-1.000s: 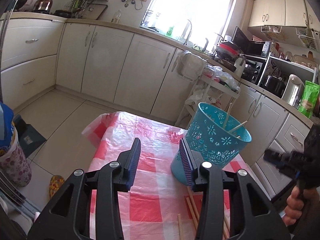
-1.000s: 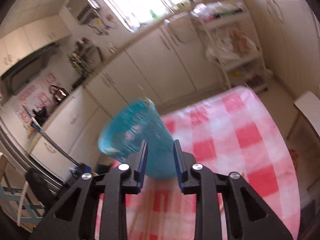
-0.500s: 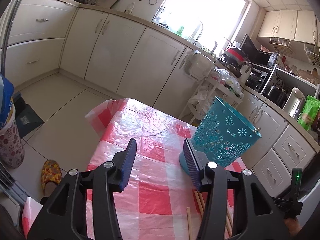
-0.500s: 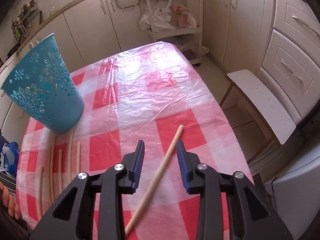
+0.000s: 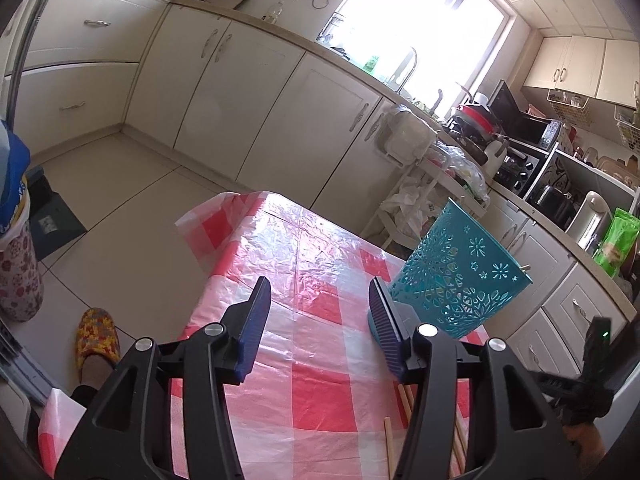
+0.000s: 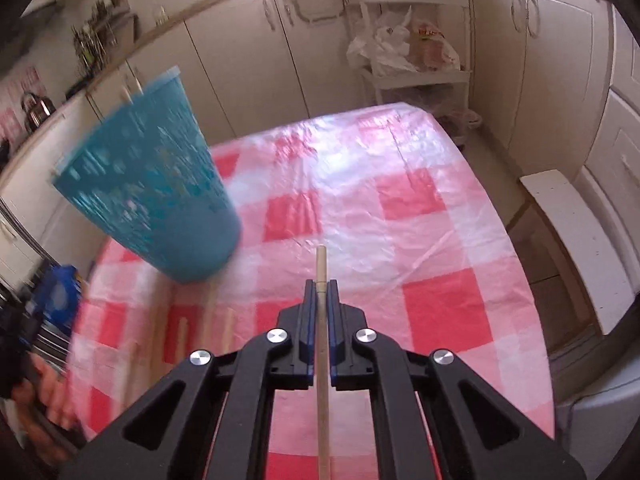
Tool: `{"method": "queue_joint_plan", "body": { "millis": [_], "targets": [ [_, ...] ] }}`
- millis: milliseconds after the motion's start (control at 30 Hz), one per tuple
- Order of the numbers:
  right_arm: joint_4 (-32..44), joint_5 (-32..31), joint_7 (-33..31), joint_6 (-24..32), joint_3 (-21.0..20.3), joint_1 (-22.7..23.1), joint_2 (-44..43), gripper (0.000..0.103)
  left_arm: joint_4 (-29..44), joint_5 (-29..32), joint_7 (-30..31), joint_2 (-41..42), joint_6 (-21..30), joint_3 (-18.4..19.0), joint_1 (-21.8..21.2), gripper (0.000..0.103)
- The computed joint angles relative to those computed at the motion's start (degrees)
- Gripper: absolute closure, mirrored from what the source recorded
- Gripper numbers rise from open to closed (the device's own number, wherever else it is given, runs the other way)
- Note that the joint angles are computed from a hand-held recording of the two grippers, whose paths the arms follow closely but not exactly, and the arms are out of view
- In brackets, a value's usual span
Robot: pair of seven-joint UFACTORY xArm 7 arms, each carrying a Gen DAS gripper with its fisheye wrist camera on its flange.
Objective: Organize utensils
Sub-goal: 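Grasp another stick with the right tool and drop it into the bin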
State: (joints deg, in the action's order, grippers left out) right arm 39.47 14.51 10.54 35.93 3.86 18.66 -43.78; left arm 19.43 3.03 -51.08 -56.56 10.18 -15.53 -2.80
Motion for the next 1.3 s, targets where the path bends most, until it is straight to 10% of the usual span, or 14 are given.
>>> {"method": "queue_joint_plan", "body": {
  "millis": [267, 433, 600, 900, 1100, 1300],
  "targets": [
    [10.46, 4.9, 2.14, -34.94, 0.68, 7.16, 10.5, 0.097, 0.83, 0.56, 0.13, 0.99, -0.67, -1.13, -0.75, 0.052],
    [20.67, -1.11, 10.7, -46.08, 18.42, -12.6, 21.72, 0.097, 0.87, 0.33, 0.51, 1.56, -1.13, -0.55, -1.69, 0.052],
    [25.66, -6.31, 14.08, -42.88, 27.46, -21.39, 27.89, 0.097, 0.86, 0.32, 1.45, 1.13, -1.19, 0.03, -2.1, 0.051],
    [23.03, -9.3, 13.67, -39.29, 13.42, -5.67, 27.02, 0.095, 0.62, -0.43, 2.25, 0.96, -0.86, 0.46, -2.48, 0.05],
    [15.95, -8.24, 12.23, -36.9, 3.62, 4.18, 18.87, 0.07, 0.92, -0.88, 4.17, 2.58, 0.18, 2.31, -5.22, 0.048],
    [2.1, -6.23, 9.31, -18.94, -0.04, 8.27, 2.24, 0.066, 3.81, -3.72, 9.66, 3.75, 9.57, 6.36, -13.15, 0.046]
  ]
}}
